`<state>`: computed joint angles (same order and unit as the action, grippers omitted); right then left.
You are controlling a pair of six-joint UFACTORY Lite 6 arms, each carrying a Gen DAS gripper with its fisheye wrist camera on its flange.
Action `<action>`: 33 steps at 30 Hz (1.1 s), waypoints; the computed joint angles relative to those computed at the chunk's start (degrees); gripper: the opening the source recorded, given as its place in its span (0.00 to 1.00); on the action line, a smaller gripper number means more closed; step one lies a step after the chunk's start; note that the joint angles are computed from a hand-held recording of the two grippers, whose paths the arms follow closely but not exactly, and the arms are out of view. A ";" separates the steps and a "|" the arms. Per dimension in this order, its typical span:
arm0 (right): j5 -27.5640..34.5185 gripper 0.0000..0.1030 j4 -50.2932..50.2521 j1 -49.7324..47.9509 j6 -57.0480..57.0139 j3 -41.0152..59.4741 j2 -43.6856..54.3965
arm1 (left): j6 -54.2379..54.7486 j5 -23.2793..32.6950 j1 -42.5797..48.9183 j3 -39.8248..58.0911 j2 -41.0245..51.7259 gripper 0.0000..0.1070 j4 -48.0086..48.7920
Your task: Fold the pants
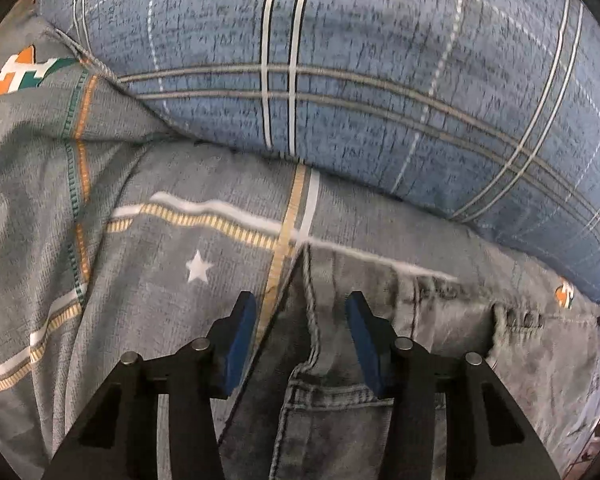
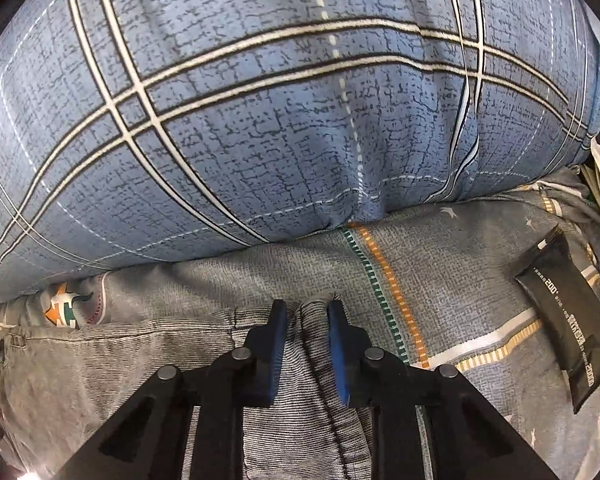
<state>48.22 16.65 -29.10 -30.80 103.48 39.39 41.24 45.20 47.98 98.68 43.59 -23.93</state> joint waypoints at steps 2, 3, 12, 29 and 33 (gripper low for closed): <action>-0.58 0.21 -0.40 0.59 0.40 -0.78 -0.55 | -2.32 1.03 -1.04 3.32 1.61 0.45 1.18; -0.79 0.21 -0.31 0.66 0.46 -1.11 -0.70 | -2.98 1.35 -1.62 4.69 2.28 0.43 1.36; -2.80 0.18 0.25 0.30 -0.79 -3.13 -1.00 | -7.76 3.38 -5.06 12.28 6.45 0.12 4.56; 14.90 0.14 28.86 -27.30 -29.98 -25.21 -38.70 | 27.71 20.33 18.52 -17.01 -34.93 0.05 -24.33; 32.41 0.14 33.05 -50.24 -46.52 -32.43 -47.78 | 42.74 40.81 42.51 -22.53 -41.93 0.06 -25.51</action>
